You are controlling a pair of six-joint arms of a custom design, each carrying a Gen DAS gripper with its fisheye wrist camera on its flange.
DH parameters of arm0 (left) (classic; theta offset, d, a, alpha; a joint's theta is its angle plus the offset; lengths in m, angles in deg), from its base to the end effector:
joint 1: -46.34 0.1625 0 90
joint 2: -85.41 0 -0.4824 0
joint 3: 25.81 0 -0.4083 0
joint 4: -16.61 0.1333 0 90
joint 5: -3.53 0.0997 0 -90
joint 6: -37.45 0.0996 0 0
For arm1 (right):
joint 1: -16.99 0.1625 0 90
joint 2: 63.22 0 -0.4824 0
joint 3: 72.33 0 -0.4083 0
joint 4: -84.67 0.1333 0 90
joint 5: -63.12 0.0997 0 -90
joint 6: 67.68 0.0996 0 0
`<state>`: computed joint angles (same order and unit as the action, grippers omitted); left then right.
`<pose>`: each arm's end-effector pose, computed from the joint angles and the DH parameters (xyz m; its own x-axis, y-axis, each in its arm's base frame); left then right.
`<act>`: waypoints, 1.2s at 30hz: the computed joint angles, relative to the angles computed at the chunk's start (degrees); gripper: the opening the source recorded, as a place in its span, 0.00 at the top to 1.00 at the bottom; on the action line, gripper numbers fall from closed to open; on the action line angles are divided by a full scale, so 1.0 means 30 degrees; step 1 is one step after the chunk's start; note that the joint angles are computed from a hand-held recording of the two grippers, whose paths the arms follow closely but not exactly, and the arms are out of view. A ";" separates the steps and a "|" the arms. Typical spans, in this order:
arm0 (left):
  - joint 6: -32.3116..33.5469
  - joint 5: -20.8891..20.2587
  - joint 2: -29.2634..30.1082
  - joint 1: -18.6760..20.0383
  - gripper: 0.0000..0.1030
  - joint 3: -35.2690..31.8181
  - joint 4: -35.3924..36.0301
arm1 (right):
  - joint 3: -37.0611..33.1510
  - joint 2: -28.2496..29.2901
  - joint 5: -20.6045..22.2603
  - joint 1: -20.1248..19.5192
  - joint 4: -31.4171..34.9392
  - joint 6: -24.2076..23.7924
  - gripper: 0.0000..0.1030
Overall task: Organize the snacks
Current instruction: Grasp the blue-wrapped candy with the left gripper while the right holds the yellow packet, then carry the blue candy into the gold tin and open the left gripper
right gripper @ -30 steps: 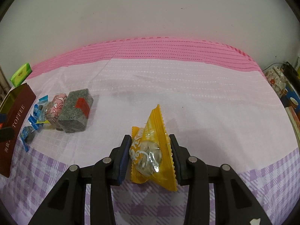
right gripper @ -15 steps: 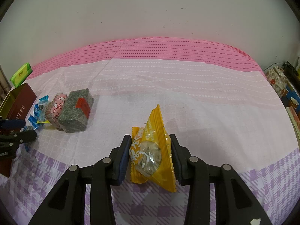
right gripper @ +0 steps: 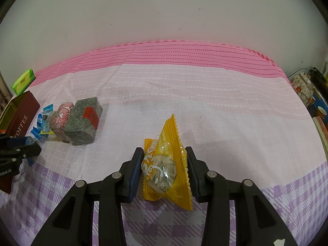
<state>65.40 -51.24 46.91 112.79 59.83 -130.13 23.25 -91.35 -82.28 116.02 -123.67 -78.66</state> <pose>-0.1316 -0.7795 0.0999 -0.5108 0.6340 -0.5806 0.7170 0.6868 0.1193 0.1588 -0.6722 0.0545 -0.6301 0.4131 0.6575 -0.2231 0.7148 -0.6628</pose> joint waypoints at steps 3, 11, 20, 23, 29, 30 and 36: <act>-0.0057 -0.0154 -0.0234 -0.0006 0.74 0.0275 0.0081 | -0.0008 0.0012 0.0003 -0.0002 -0.0021 -0.0007 0.62; -0.0086 -0.0618 -0.0966 -0.0076 0.75 0.0969 -0.0036 | -0.0062 0.0041 -0.0019 0.0008 0.0012 -0.0003 0.62; -0.0345 -0.1092 -0.1612 -0.0173 0.75 0.1212 0.0097 | -0.0013 0.0047 -0.0042 0.0009 -0.0051 -0.0003 0.63; -0.0572 -0.1403 -0.1735 -0.0160 0.75 0.1002 0.0272 | -0.0021 0.0050 -0.0045 0.0009 -0.0053 -0.0011 0.63; -0.0784 -0.1573 -0.1978 -0.0144 0.75 0.0496 0.0146 | -0.0022 0.0047 -0.0041 0.0007 -0.0052 -0.0012 0.63; -0.0766 -0.1540 -0.1991 -0.0128 0.75 0.0397 0.0087 | -0.0022 0.0047 -0.0041 0.0007 -0.0052 -0.0012 0.63; -0.0653 -0.0865 -0.1762 0.0259 0.75 -0.0906 -0.0249 | -0.0029 0.0058 -0.0039 0.0006 -0.0075 -0.0038 0.63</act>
<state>63.44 -53.83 41.62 113.57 57.12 -130.87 23.16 -91.18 -82.40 116.03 -123.90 -78.77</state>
